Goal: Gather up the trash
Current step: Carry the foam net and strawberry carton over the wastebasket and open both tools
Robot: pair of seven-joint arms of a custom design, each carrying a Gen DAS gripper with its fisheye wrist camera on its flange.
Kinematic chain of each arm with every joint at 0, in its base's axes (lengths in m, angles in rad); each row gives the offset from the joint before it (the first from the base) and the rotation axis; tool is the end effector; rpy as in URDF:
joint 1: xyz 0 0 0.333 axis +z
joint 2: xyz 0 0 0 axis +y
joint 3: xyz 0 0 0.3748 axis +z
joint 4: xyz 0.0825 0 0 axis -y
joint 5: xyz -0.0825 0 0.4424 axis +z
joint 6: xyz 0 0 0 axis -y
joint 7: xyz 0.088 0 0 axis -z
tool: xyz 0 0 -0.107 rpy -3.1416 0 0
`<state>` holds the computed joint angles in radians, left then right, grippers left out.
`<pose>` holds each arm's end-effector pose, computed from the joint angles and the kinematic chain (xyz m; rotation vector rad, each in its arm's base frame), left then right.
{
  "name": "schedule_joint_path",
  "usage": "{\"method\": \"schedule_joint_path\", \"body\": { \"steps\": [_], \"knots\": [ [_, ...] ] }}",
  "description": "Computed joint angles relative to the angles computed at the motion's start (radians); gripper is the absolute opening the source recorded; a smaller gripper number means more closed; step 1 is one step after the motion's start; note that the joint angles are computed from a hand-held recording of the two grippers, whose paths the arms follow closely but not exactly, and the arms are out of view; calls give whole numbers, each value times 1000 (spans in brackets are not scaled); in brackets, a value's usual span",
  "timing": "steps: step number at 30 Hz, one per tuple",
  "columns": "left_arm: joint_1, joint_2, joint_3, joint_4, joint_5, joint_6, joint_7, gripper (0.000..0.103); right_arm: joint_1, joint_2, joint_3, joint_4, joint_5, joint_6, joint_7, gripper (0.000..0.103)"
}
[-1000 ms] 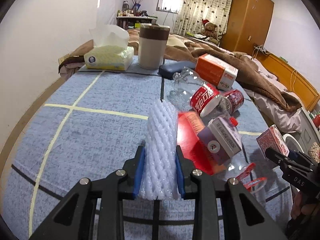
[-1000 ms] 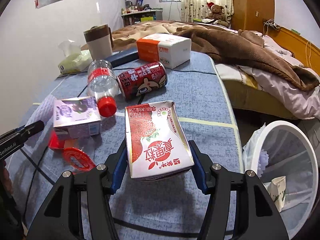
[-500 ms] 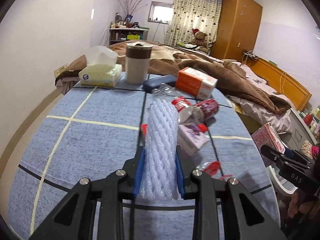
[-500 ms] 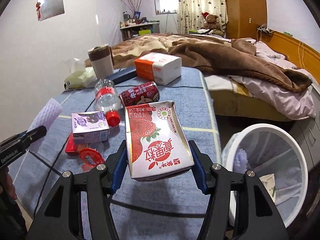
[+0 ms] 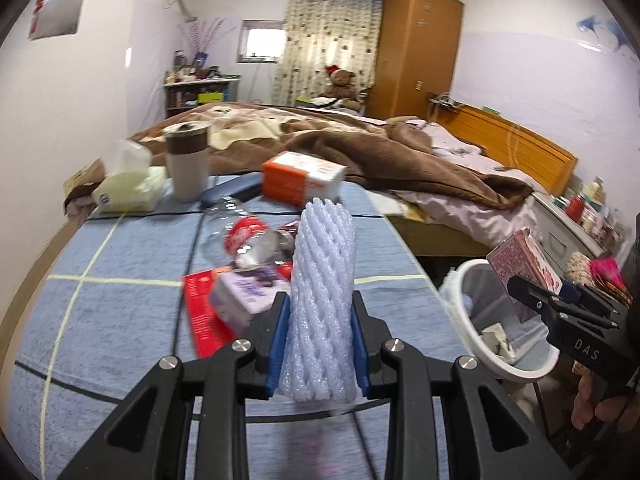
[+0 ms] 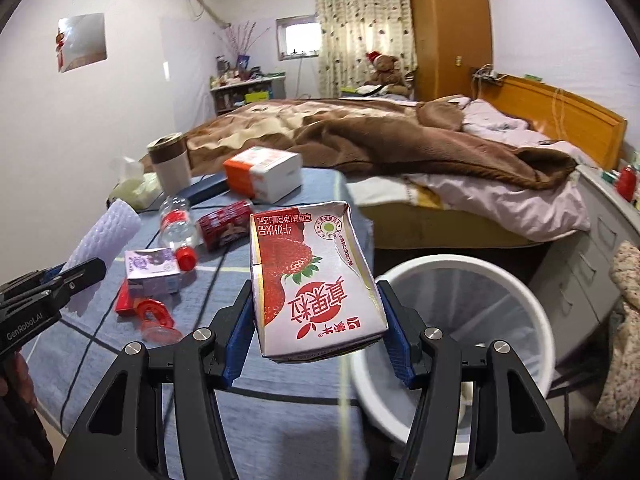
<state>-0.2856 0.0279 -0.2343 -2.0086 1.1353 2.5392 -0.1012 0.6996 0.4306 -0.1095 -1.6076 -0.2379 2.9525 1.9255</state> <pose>0.5600 -0.3315 0.5235 -1.9113 1.3536 -0.8523 0.6473 0.4720 0.5171 -1.9453 1.1807 -0.5596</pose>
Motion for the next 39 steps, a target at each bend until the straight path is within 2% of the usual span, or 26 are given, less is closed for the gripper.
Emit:
{"method": "schedule_joint_path", "body": {
  "steps": [8, 13, 21, 28, 34, 37, 39],
  "knots": [
    [-47, 119, 8, 140, -4, 51, 81, 30, 34, -45, -96, -65, -84, 23, 119, 59],
    [-93, 209, 30, 249, -40, 79, 165, 30, 21, -62, -118, -84, -140, 12, 192, 59],
    [-154, 328, 64, 383, -161, 124, 331, 30, -30, -71, -98, -98, -202, -23, 257, 59],
    [-196, 417, 84, 476, -295, 138, 476, 30, -95, -68, -52, -105, -187, -49, 249, 59],
    [-214, 485, 91, 553, -400, 135, 594, 30, -146, -50, -4, -92, -123, -88, 182, 59],
    [-217, 524, 88, 604, -459, 109, 658, 30, -173, -31, 22, -70, -72, -108, 131, 59],
    [-219, 540, 95, 617, -485, 131, 670, 30, -190, -17, 40, -55, -35, -125, 90, 60]
  ]
}}
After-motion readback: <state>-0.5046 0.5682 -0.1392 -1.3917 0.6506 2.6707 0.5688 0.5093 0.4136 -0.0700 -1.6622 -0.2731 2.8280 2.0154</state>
